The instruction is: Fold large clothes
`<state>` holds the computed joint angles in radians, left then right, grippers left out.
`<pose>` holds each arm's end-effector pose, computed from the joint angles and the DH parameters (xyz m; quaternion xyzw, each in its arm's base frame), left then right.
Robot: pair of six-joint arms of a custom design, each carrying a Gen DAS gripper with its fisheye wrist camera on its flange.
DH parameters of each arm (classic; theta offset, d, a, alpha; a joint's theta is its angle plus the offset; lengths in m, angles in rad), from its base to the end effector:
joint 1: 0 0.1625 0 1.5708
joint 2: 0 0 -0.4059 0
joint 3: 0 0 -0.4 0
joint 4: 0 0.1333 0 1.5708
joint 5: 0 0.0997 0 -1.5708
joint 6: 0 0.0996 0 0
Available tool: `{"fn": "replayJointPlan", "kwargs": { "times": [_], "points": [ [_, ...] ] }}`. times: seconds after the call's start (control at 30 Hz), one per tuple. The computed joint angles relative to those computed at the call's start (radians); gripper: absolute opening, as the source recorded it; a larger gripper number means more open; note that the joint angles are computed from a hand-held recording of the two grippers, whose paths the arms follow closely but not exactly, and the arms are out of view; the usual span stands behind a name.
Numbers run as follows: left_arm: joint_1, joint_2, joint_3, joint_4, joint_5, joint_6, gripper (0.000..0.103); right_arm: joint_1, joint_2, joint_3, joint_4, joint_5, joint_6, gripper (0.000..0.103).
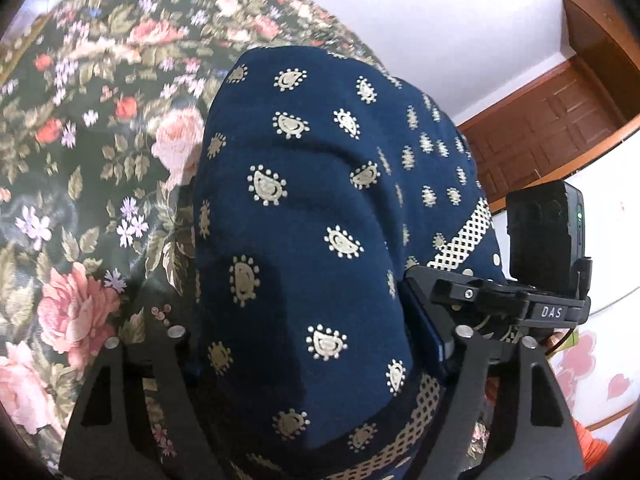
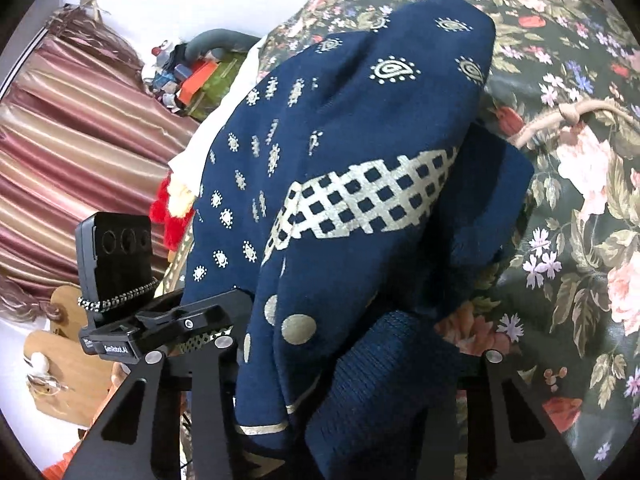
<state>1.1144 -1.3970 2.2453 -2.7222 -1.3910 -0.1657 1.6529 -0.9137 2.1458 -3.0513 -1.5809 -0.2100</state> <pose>-0.0667 -0.4787 0.1985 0.1292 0.9761 -0.1703 0.0385 0.1730 -0.4894 0.0346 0.1438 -0.9818 0.1233 0.0129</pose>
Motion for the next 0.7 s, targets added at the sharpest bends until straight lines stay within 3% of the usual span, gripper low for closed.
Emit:
{"fn": "replayJointPlan", "kwargs": {
  "times": [0.3,0.7],
  "points": [
    [-0.075,-0.097,0.035,0.019,0.042,0.008,0.070,0.066,-0.049,0.018,0.007,-0.020,0.031,0.042],
    [-0.208,-0.388,0.100,0.197,0.138,-0.078,0.070,0.215,-0.136,0.075,0.021,-0.043,0.104,0.042]
  ]
}}
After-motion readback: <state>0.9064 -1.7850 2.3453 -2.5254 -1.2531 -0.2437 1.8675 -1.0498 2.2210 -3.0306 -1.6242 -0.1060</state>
